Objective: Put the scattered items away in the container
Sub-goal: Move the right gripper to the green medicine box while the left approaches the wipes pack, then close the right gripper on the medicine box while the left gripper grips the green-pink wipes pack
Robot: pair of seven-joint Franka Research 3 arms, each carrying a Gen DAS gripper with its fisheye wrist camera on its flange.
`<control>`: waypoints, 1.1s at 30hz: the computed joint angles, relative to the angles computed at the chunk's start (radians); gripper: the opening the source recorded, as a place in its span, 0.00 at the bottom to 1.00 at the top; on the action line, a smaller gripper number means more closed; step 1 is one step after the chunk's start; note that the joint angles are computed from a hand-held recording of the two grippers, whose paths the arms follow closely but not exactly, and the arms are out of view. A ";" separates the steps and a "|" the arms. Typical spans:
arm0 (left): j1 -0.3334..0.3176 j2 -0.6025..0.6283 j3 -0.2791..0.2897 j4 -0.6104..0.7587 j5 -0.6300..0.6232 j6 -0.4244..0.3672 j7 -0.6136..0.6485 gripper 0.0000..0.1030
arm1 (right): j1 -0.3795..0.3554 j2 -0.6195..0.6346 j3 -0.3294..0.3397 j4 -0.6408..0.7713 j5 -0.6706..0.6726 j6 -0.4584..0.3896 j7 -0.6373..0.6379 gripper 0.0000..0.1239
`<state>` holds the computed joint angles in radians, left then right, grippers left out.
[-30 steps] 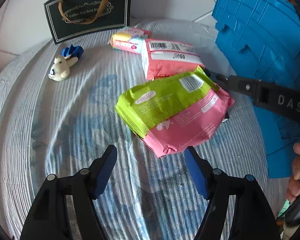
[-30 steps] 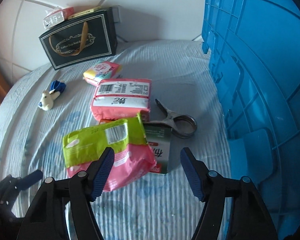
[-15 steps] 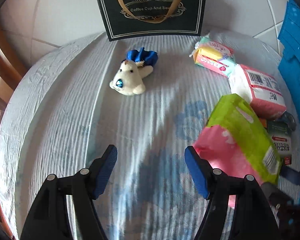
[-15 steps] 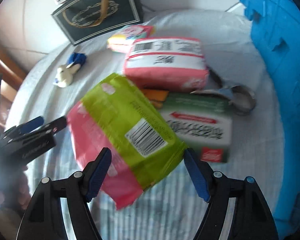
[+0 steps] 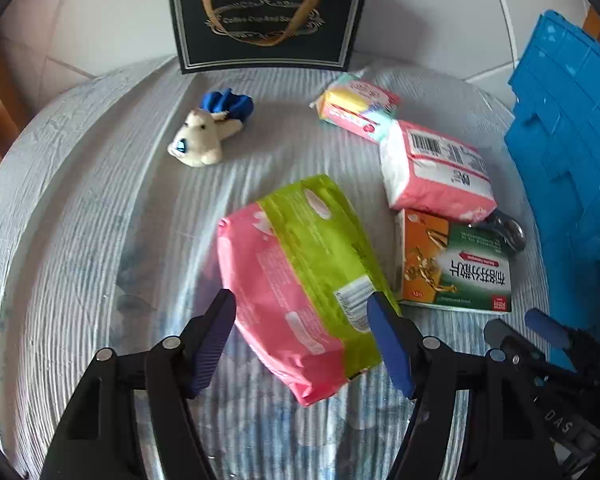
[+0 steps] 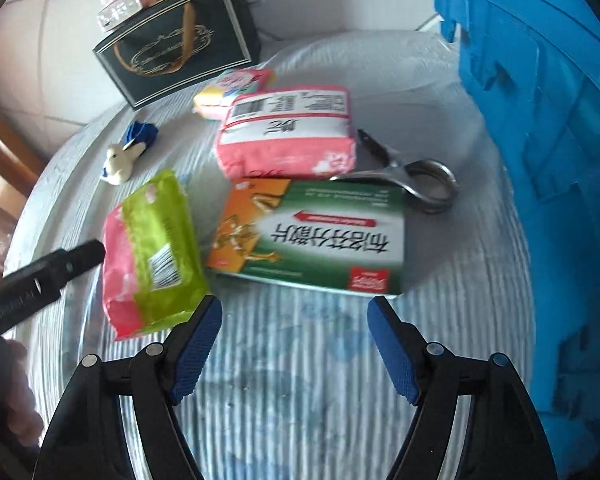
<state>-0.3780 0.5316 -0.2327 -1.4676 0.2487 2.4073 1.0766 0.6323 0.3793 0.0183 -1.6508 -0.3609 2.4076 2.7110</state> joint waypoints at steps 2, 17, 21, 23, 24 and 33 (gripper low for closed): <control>-0.019 0.029 -0.001 0.023 0.011 -0.026 0.004 0.65 | 0.000 -0.003 -0.013 -0.003 -0.021 -0.025 0.008 0.62; 0.012 -0.098 0.077 -0.172 0.210 -0.057 -0.091 0.67 | -0.100 0.124 0.106 0.042 0.299 0.189 -0.310 0.69; 0.075 -0.167 0.040 -0.239 0.136 -0.001 -0.062 0.67 | -0.067 0.150 0.121 0.103 0.376 0.155 -0.415 0.69; 0.088 -0.182 0.036 -0.244 0.109 0.031 -0.080 0.67 | -0.003 0.143 0.050 0.136 0.309 0.089 -0.380 0.71; 0.089 -0.175 0.038 -0.231 0.097 0.034 -0.100 0.68 | 0.027 0.137 0.014 0.146 0.259 0.058 -0.354 0.75; 0.026 0.053 0.076 0.059 0.099 -0.136 -0.255 0.72 | 0.009 0.220 -0.033 0.311 0.125 -0.107 -0.395 0.83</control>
<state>-0.3516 0.5841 -0.1568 -1.4088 0.3478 2.2710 0.8213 0.6411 0.5993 -0.0144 -1.3401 -0.2356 2.3011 2.3162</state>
